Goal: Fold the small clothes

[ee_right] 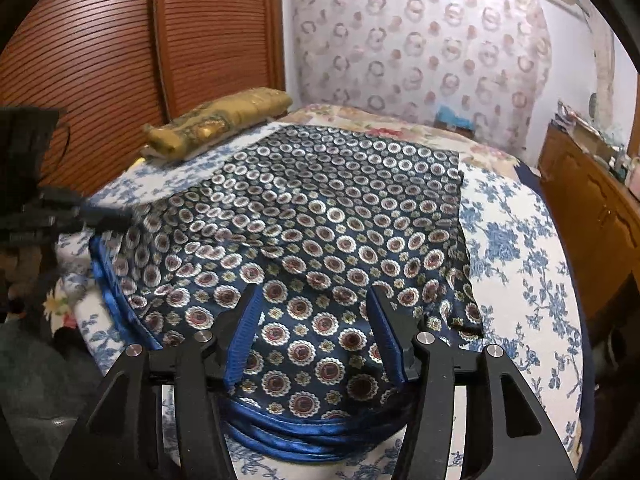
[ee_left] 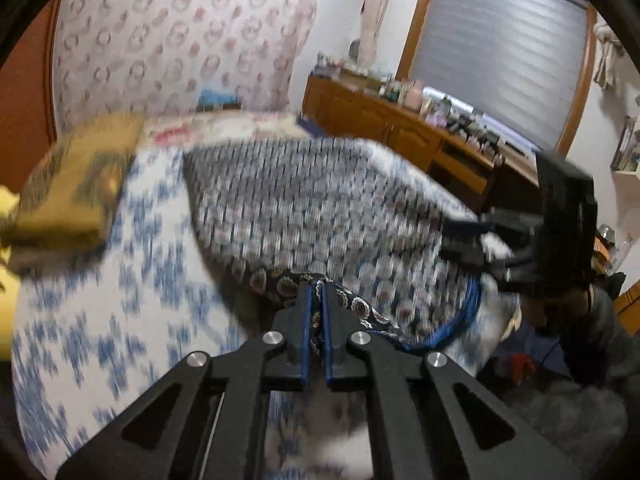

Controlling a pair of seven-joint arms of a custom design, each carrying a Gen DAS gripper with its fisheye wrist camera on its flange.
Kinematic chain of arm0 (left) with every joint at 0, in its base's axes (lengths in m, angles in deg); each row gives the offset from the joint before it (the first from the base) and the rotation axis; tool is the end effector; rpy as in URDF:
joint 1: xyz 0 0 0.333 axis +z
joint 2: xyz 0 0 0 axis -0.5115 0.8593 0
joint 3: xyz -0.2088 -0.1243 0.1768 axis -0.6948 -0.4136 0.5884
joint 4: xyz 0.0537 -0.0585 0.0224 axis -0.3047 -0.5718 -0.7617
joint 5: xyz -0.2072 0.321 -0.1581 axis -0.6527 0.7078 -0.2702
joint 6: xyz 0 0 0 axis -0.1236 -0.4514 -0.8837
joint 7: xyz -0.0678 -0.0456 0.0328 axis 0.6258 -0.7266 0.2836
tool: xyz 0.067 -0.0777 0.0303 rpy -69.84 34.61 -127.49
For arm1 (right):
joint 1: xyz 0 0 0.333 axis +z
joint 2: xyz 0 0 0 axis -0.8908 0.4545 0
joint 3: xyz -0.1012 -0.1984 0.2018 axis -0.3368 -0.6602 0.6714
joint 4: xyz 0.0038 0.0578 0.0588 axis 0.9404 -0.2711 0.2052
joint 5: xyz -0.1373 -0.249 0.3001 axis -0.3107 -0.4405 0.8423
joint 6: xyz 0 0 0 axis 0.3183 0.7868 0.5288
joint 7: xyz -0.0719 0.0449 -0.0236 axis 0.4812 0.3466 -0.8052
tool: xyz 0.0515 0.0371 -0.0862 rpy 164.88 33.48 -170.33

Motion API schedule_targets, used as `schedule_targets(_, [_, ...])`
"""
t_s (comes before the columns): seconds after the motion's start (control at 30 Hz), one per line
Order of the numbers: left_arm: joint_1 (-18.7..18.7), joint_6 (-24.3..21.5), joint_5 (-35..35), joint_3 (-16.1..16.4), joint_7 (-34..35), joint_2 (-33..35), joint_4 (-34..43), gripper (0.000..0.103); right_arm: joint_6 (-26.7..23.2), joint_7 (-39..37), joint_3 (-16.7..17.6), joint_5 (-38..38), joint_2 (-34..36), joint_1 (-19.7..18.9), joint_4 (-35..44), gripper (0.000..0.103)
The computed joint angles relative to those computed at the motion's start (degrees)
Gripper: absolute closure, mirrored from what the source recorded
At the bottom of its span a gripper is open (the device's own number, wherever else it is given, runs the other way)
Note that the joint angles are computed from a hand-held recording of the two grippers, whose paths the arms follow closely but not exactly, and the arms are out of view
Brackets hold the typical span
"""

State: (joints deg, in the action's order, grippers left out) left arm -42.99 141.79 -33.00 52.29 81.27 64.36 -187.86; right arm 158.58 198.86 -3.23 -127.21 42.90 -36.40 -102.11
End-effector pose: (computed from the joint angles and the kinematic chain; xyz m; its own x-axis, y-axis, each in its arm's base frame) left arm 0.5946 -0.3245 0.5312 -0.8021 -0.5497 0.2335 -0.5016 0.4079 -0.7629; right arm 0.4481 0.3875 0.5093 0.1067 -0.9943 0.0071 -0.6511 -0.0753 -0.7552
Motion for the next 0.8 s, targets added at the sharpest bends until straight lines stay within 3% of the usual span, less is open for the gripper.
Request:
schedule_targets(0.2, [-1.05,1.84,2.16,-1.49,-1.73,7.03,10.36,0.102,0.25,1.39,0.56,-1.24,-1.03,0.16,0.31,0.046])
schedule_targets(0.4, [-3.11,2.42,12.52,-1.93,-9.39,15.52,20.88,0.102,-0.33,-1.28,1.19,-0.82,-1.12,0.51,1.52,0.045])
schedule_targets(0.8, [-3.71,2.3,22.81,-3.3,-17.3,22.4,28.8,0.102,0.71,-6.24,0.43,3.19,0.57,1.12,2.26,0.045])
